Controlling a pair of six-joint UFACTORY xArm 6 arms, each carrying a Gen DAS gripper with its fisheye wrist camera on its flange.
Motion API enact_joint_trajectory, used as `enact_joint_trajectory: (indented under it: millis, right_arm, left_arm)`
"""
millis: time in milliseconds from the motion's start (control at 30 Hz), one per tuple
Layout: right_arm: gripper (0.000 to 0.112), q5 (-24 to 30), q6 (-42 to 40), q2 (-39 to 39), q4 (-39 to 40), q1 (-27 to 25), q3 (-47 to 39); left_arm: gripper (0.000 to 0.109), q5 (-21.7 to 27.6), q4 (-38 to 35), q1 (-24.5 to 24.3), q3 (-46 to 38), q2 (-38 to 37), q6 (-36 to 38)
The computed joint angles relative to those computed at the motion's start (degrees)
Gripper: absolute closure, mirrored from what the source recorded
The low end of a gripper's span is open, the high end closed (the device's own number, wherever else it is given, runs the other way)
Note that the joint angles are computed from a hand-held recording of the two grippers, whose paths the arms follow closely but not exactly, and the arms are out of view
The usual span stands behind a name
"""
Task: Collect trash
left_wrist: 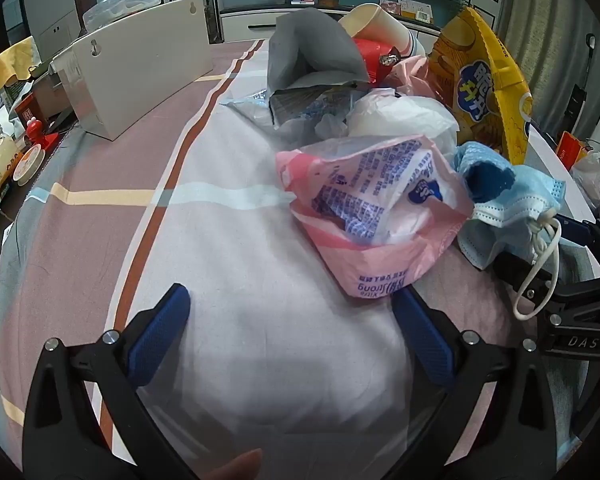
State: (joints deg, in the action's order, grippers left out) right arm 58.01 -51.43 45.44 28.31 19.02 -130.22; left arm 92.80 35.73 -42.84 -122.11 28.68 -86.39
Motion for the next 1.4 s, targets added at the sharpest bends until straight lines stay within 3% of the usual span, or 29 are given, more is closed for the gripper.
enact_joint_trajectory:
  millis: [1033, 1333, 1400]
  right_arm:
    - [0.012, 0.0, 0.0, 0.0, 0.0, 0.0, 0.0]
    - [0.012, -2.0, 2.3, -1.4, -0.7, -0.1, 2.5]
    - [0.012, 1.0, 5.4, -1.3, -3.7, -0.3, 0.7]
  left_arm:
    - [0.008, -0.3, 0.0, 0.0, 0.3, -0.2, 0.0]
    - [0.008, -3.3, -0.2, 0.9, 4.3, -2.6, 1.6]
    - [0.008, -4.4, -1.3, 1.2, 5.4, -3.8, 1.0]
